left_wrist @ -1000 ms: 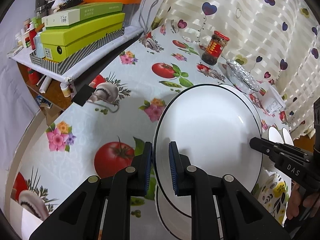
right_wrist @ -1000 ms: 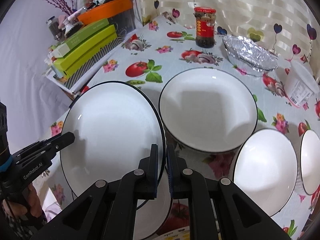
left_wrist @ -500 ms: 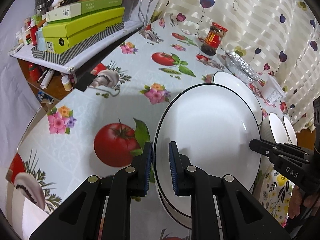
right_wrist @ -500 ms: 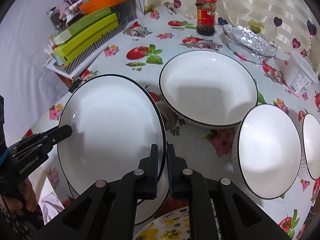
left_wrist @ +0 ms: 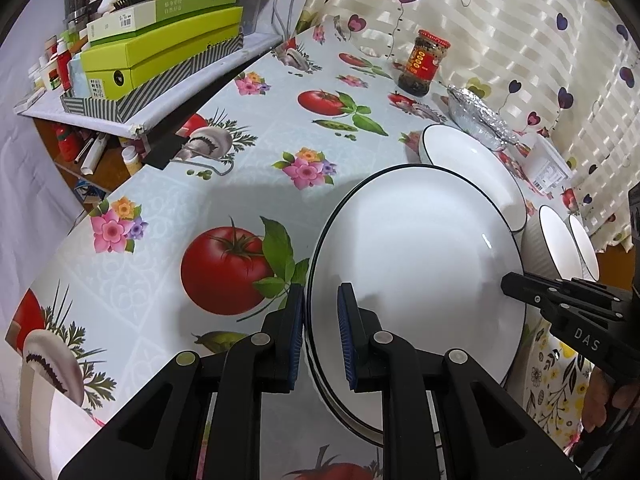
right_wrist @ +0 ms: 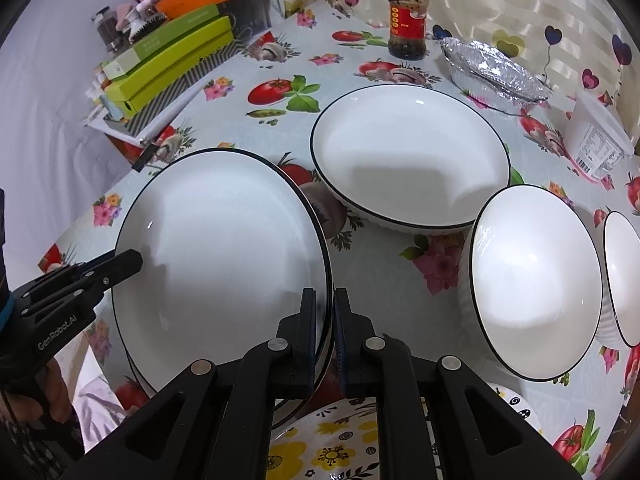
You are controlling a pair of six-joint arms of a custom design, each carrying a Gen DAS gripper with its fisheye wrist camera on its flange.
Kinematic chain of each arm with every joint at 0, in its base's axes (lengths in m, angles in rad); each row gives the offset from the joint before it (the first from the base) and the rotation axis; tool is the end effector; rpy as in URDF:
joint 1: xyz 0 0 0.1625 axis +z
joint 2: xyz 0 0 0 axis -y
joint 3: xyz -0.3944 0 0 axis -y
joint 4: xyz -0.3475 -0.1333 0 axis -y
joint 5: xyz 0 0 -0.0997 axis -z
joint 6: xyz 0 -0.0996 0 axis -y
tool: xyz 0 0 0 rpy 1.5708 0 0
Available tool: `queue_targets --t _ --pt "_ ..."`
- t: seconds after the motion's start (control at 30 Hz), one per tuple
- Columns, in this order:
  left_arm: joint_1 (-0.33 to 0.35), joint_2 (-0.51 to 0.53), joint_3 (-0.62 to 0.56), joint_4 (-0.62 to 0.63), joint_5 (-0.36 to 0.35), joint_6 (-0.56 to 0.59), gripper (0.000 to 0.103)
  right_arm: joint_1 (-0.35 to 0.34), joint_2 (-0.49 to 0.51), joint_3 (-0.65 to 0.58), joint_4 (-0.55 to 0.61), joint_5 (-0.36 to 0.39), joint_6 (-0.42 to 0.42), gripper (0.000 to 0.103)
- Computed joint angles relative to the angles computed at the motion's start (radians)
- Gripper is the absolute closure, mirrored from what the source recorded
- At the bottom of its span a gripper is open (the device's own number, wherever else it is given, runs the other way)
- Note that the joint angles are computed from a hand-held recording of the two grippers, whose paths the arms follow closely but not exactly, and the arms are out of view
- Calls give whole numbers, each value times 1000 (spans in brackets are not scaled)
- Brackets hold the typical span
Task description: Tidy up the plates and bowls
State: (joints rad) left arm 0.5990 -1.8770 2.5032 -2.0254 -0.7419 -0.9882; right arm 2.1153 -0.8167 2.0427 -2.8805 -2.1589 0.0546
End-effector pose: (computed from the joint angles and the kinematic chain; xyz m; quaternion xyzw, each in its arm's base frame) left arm -0.0894 -0.3114 0.2516 0.0270 0.9122 -0.2895 0.2886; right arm 0.3225 -0.3819 0.0487 0.2201 -0.9306 0.1237 0.2649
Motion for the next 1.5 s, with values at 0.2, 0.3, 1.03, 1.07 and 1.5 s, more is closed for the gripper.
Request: queue_targets --t 0.2,0.3,1.03,1.07,1.5 --pt "-7 1 0 14 -2 -11 86 2 3 5 6 -17 0 94" --pt "-13 7 -4 26 4 -17 86 -3 3 9 2 -13 1 94" --pt "2 -15 7 -82 1 72 83 21 20 32 -112 -14 -104 53" --pt "4 -14 5 -96 0 85 83 25 21 32 -121 -15 -115 51" --pt "102 157 -84 -350 -45 330 78 0 -20 0 -191 -32 -158 50"
